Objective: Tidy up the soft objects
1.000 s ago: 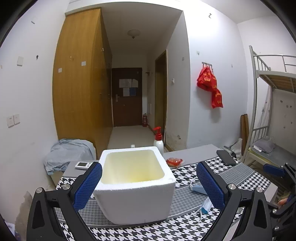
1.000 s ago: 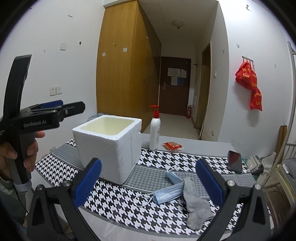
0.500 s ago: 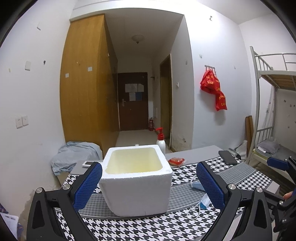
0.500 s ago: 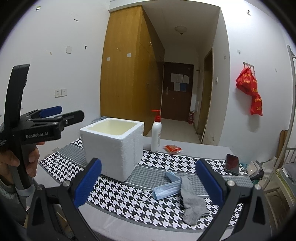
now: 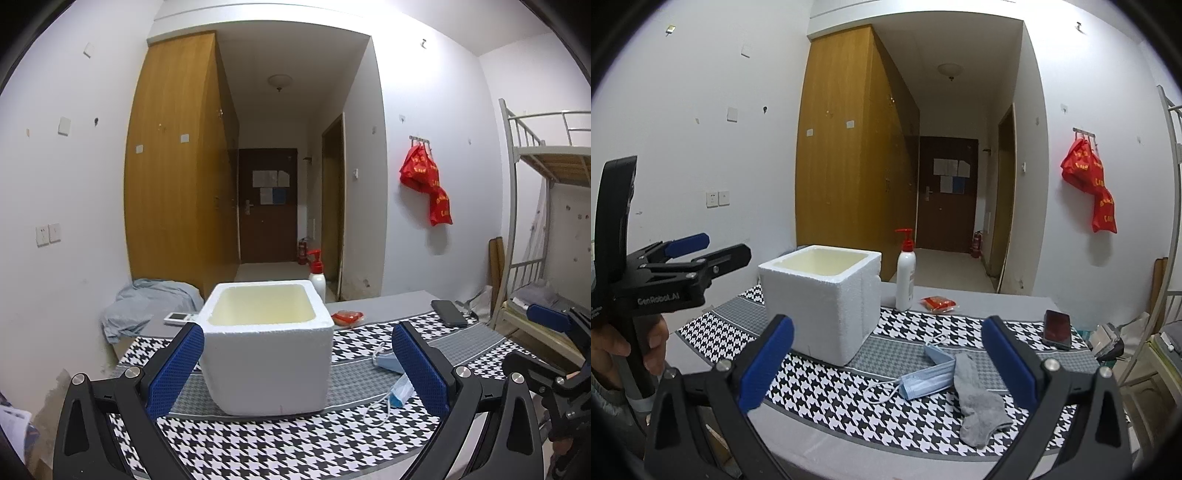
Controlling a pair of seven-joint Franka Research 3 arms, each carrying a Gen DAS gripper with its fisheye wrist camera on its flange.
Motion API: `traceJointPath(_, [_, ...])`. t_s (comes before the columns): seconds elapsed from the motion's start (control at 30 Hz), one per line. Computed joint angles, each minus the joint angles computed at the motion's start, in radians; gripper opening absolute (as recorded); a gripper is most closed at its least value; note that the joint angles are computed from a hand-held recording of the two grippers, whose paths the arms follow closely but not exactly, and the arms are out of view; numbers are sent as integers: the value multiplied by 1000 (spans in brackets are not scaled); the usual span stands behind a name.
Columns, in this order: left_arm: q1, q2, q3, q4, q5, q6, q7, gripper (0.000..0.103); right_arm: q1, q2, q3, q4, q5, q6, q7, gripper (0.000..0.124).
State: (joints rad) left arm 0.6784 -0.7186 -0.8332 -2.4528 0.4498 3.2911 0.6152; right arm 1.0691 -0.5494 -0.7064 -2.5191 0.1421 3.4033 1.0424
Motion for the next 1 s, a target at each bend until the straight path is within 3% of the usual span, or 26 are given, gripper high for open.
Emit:
traceJointPath(0.17, [31, -41, -29, -42, -35, 69, -10, 102, 4, -8, -8, -24, -15, 25, -2, 103])
traceJointPath(0.4, [45, -66, -74, -92, -101, 121, 17, 102, -88, 19, 62, -77, -56, 79, 71, 103])
traceJointPath(0.9, [-3, 170, -102, -66, -200, 210, 202, 102, -210, 124, 84, -68, -176, 101, 273, 103])
traceJointPath(1.0, [-9, 227, -116, -38, -210, 211, 258, 102, -288, 156, 143, -64, -174, 100, 302, 103])
